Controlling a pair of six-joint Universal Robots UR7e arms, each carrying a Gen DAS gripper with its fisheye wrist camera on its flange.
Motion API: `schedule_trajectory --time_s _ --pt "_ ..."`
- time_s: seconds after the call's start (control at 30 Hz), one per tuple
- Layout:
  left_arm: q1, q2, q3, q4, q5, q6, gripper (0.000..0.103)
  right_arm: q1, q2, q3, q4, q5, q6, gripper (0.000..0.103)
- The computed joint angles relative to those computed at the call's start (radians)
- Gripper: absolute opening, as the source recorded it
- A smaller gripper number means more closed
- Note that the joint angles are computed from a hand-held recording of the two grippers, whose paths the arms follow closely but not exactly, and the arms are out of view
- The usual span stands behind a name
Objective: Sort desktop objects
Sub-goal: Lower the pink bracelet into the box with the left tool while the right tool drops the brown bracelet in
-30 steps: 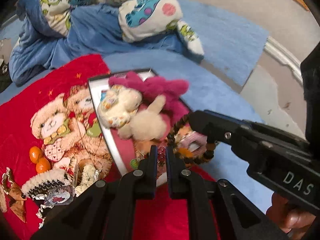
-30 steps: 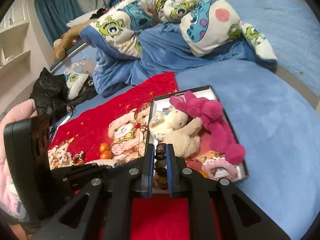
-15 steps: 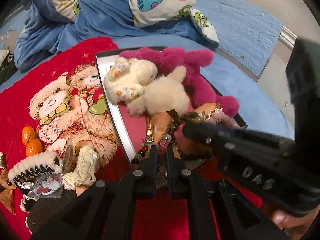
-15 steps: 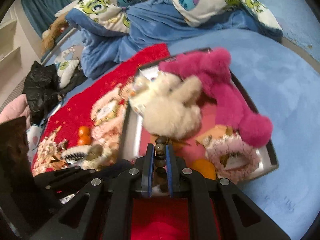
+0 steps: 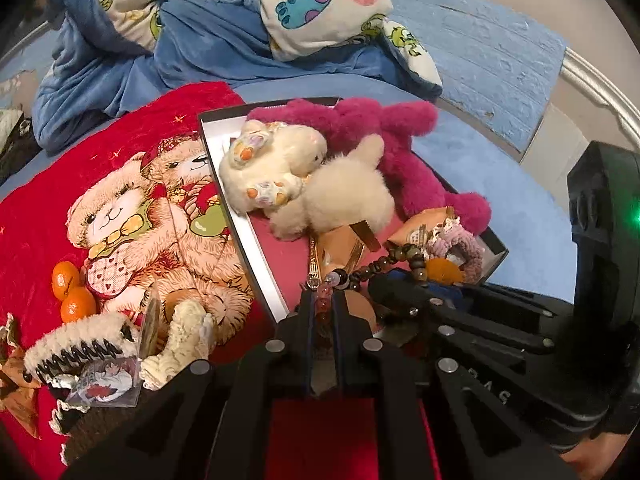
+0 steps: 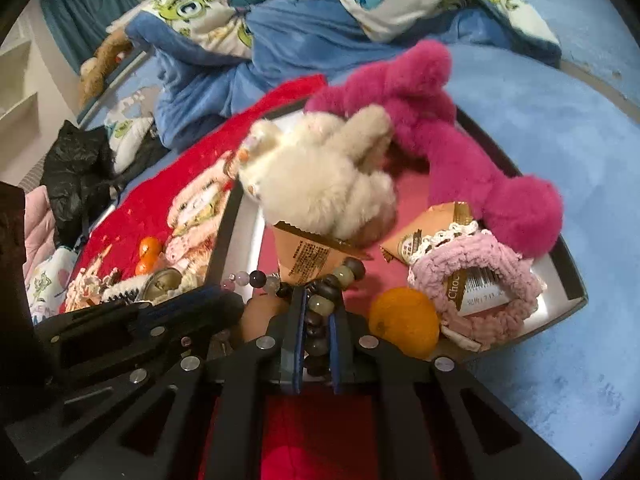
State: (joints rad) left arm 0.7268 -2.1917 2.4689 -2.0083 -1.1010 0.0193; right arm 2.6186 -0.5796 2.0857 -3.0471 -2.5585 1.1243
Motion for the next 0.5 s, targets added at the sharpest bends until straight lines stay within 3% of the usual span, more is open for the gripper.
schedule_trajectory --time_s 0.23,0.43,0.5 --pt "0.025 0.014 -0.004 -0.024 -0.003 0.018 0.009 0.007 0.001 0.007 -0.024 -0.009 0.001 0.01" --pt "0.015 0.004 -0.006 -0.021 0.008 0.051 0.027 0.022 0.013 -0.003 -0.039 -0.032 -0.015 0.017" --pt "0.008 0.006 -0.009 -0.021 0.005 0.076 0.045 0.03 0.011 -0.007 -0.023 -0.048 -0.008 0.018"
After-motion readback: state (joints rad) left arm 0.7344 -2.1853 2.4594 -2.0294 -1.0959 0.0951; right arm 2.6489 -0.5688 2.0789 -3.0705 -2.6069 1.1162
